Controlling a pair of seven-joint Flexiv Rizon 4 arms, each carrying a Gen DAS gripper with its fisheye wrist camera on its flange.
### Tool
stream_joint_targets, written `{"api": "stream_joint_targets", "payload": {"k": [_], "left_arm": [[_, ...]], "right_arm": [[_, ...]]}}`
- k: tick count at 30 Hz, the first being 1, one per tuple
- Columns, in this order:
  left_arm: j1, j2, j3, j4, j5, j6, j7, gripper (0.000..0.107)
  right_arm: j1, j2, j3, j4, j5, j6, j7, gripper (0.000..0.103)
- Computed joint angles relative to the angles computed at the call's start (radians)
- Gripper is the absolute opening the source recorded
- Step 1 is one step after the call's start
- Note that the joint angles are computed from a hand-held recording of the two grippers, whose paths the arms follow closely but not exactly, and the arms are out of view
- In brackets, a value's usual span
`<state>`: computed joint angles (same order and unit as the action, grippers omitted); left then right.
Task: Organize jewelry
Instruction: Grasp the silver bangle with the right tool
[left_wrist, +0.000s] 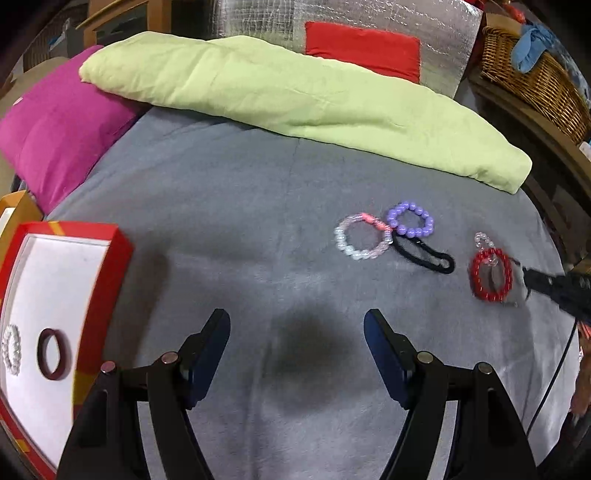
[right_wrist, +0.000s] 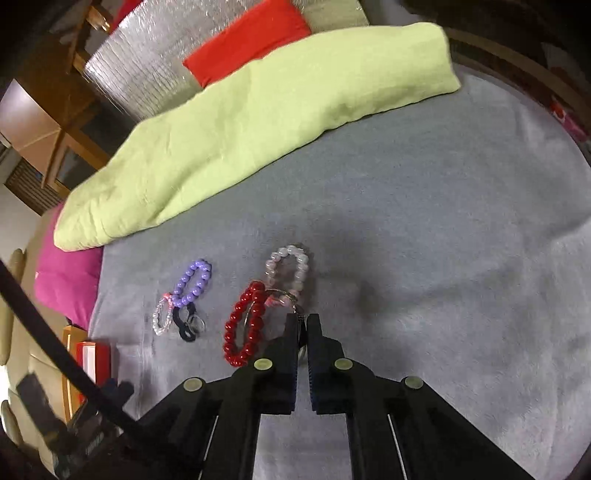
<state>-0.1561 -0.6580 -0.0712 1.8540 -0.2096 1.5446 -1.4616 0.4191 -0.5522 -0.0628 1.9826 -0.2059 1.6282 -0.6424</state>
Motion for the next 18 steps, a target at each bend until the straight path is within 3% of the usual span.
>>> {"api": "stream_joint_targets", "payload": {"k": [1, 4, 9, 12, 14, 15, 18], "left_arm": [[-0.012, -0.002, 0.004, -0.011, 0.002, -0.011, -0.001, 0.076], [-0.015, -0.006, -0.033, -0.029, 0.005, -0.034, 0.019, 0.076], [-0.066, -0.03, -0.059, -0.106, 0.02, -0.114, 0.069, 0.076], [-0.159, -0.07, 0.01, -0.202, 0.048, -0.171, 0.041, 0.075], [-0.187, -0.093, 0.03, -0.255, 0.056, -0.22, 0.018, 0.068], [-0.193, -0.104, 0.028, -0.278, 0.06, -0.25, 0.016, 0.061], [-0.237, -0.138, 0.069, -0.351, 0.102, -0.33, -0.012, 0.053]], "right_arm": [[-0.008, 0.004, 0.009, 0.019, 0.012, 0.03, -0.008, 0.005], [0.073, 0.015, -0.093, 0.068, 0.023, 0.08, -0.031, 0.005], [0.071, -0.02, -0.087, 0.085, 0.043, 0.117, -0.068, 0.005], [0.008, -0.033, -0.018, 0.075, 0.062, 0.13, -0.09, 0.005], [0.042, -0.031, -0.054, 0.081, 0.076, 0.135, -0.104, 0.005], [0.034, -0.033, -0.043, 0.081, 0.083, 0.143, -0.109, 0.005], [-0.027, -0.042, 0.024, 0.071, 0.089, 0.148, -0.123, 0.005]]}}
